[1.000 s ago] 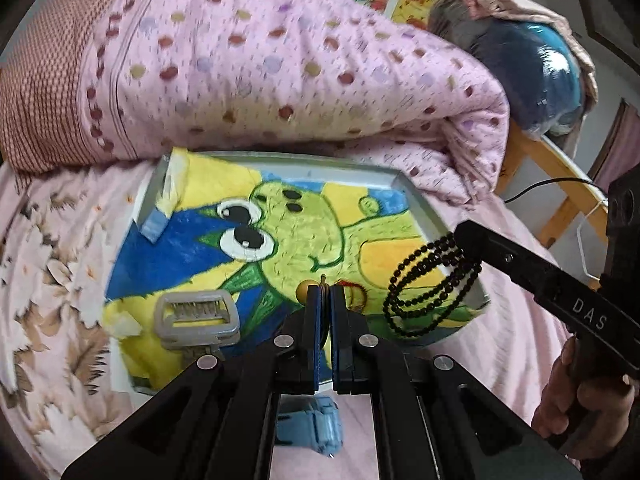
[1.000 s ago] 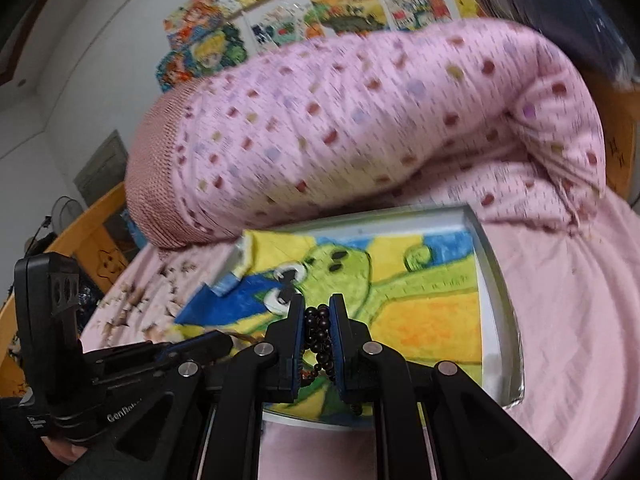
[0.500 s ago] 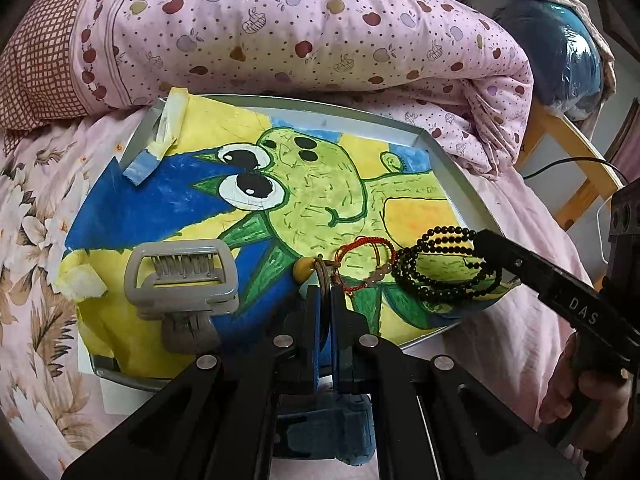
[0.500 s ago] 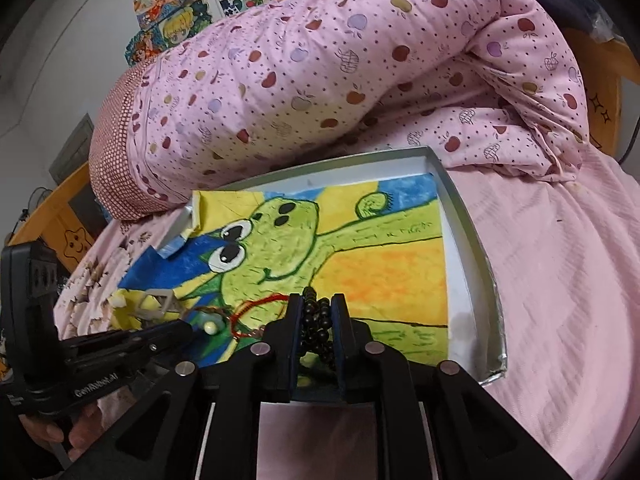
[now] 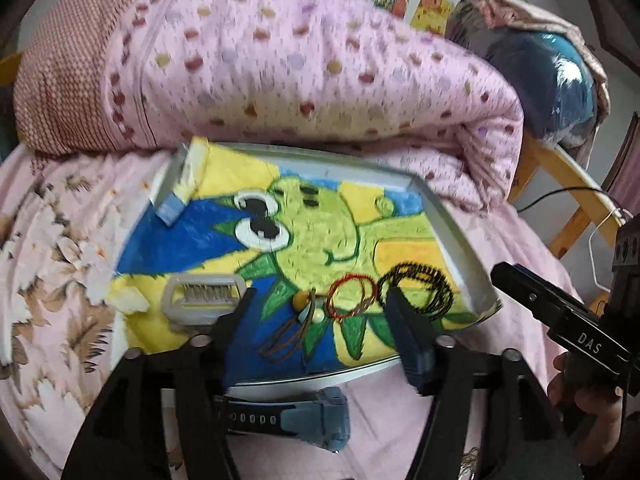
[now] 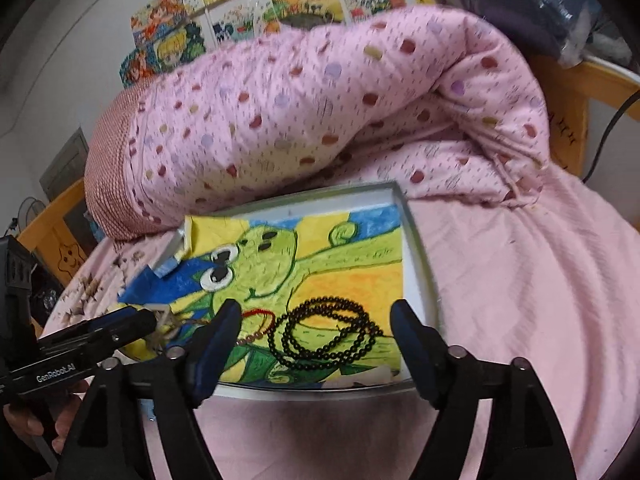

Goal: Organize jewelry
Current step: 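Move both open tools back toward the rings and black hair clip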

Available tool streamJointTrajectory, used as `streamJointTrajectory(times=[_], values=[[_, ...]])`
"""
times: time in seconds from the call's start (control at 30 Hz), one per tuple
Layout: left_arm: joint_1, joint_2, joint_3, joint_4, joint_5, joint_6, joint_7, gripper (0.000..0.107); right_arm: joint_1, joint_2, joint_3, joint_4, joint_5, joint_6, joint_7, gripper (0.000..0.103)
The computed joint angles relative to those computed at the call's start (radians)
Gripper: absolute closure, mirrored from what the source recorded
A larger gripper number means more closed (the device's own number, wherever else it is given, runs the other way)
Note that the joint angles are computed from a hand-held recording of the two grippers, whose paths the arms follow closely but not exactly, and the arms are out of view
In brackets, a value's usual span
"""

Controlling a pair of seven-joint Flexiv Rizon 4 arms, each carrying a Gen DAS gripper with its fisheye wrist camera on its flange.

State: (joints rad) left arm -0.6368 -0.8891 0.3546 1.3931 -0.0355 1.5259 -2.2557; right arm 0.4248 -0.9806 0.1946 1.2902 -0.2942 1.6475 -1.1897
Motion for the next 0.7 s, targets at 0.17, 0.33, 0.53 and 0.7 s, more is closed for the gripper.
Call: streamJointTrajectory(times=[0.17,0.33,0.53,0.7], values=[[-0.098,0.017,0.132,0.018,0.02,0.008,-0.07,0.04,0.055,0.067,-0.101,0.096,0.038,0.123,0.035,0.008],[-0.209,0.033,0.27,0.058,0.056,0.039,-0.159,0.013,0.133,0.137,-0.209,0.209,0.088,0.245,0.036,0.0],[-0.351,0.047,0.419,0.121,0.058,0.058,-0.209,0.013,0.251,0.228,-0.321,0.361,0.227,0.359,-0.036,0.0],[-0.499,0.034,0.565,0.191,0.032,0.095,-0.249,0.006,0.31,0.301,-0.343,0.468,0.328,0.411,-0.132,0.0]])
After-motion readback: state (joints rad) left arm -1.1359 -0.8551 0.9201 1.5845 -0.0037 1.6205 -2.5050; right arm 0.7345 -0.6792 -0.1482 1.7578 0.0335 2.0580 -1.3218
